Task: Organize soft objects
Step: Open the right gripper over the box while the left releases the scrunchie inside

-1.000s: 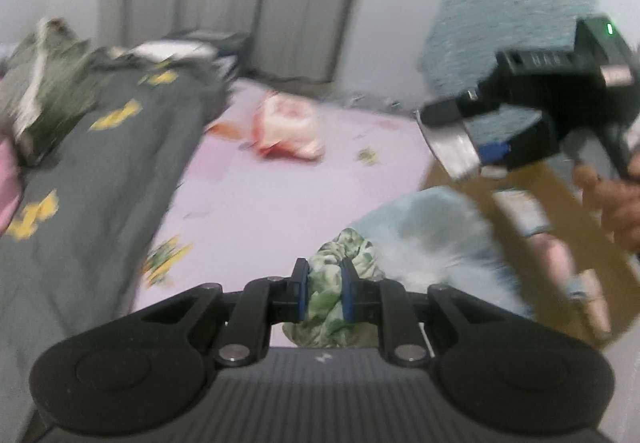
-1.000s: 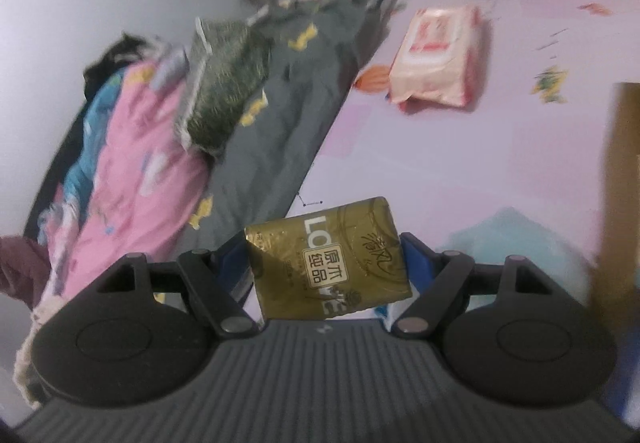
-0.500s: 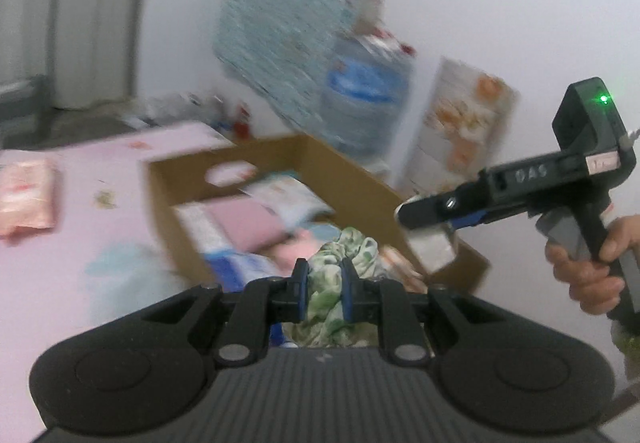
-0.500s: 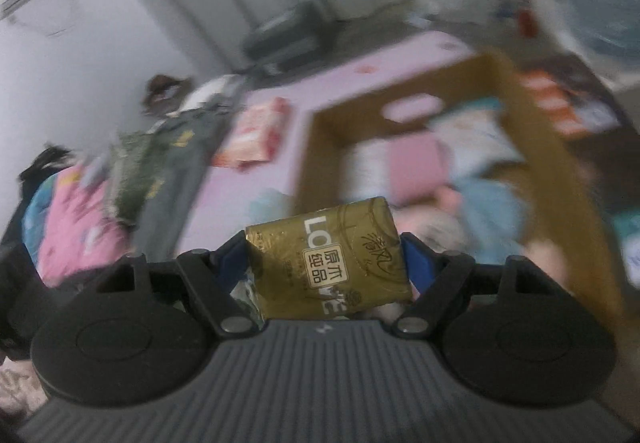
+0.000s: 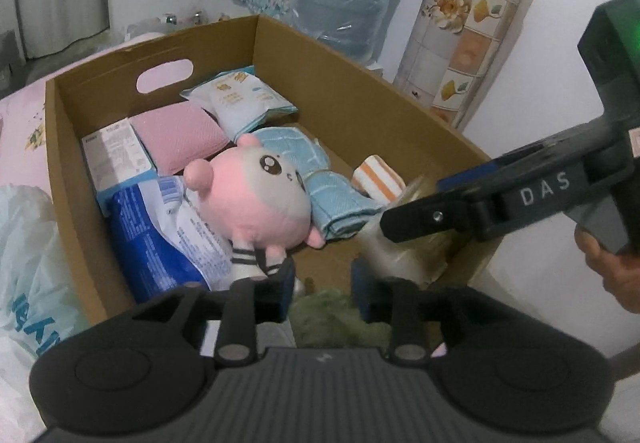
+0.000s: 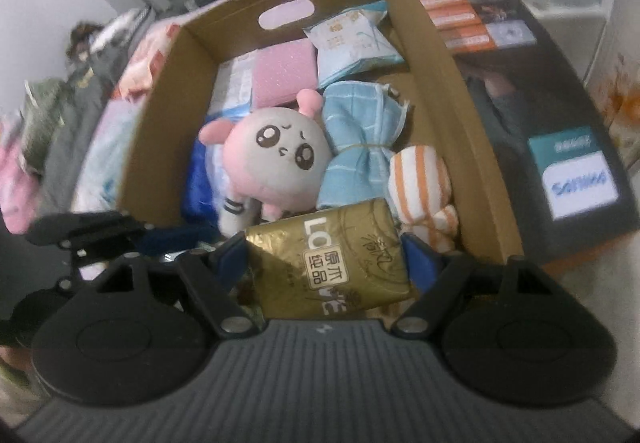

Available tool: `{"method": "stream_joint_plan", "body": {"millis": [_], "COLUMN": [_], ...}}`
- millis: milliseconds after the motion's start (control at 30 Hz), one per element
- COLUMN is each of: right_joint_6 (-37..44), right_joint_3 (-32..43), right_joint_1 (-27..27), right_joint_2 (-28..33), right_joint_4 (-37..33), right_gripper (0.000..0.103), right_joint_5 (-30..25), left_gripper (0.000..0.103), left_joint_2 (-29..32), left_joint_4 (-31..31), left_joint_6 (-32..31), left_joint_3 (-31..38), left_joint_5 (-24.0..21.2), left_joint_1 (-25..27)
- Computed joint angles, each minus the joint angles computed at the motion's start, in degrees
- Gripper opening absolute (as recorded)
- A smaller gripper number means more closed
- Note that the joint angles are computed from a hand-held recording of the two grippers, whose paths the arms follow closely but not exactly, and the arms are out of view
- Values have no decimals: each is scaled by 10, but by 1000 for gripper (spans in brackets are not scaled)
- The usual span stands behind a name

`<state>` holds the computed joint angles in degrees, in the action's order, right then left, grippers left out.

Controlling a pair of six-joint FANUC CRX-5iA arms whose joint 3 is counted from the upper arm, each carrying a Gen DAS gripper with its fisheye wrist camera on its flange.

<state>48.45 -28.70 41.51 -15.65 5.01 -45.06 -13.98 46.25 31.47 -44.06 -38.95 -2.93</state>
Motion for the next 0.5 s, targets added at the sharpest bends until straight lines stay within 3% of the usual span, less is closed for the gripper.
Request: {"method": "stream_joint_plan", "body": {"millis": [133, 300, 433, 500], "right_joint_6": [23, -26, -144, -266], "right_joint_3": [6, -22, -85, -137], "right_joint_1": [-15, -10, 19, 49], "right_joint_2": [-4, -37, -95, -133], "right_joint_4": [-38, -27, 40, 135], "right_gripper": [85, 85, 85, 86], "right_joint_5": [15, 51, 114, 149], "left_gripper": [43, 53, 64, 76], "left_joint_2": [-16, -49, -91, -116], "left_joint_4": [16, 49, 83, 93], "left_joint_6": [-10, -38, -73, -87], "left_joint_3": [-10, -29, -55, -67], "left_joint_5": [11, 4, 5, 2], "left_joint_1": [5, 21, 35, 47]}}
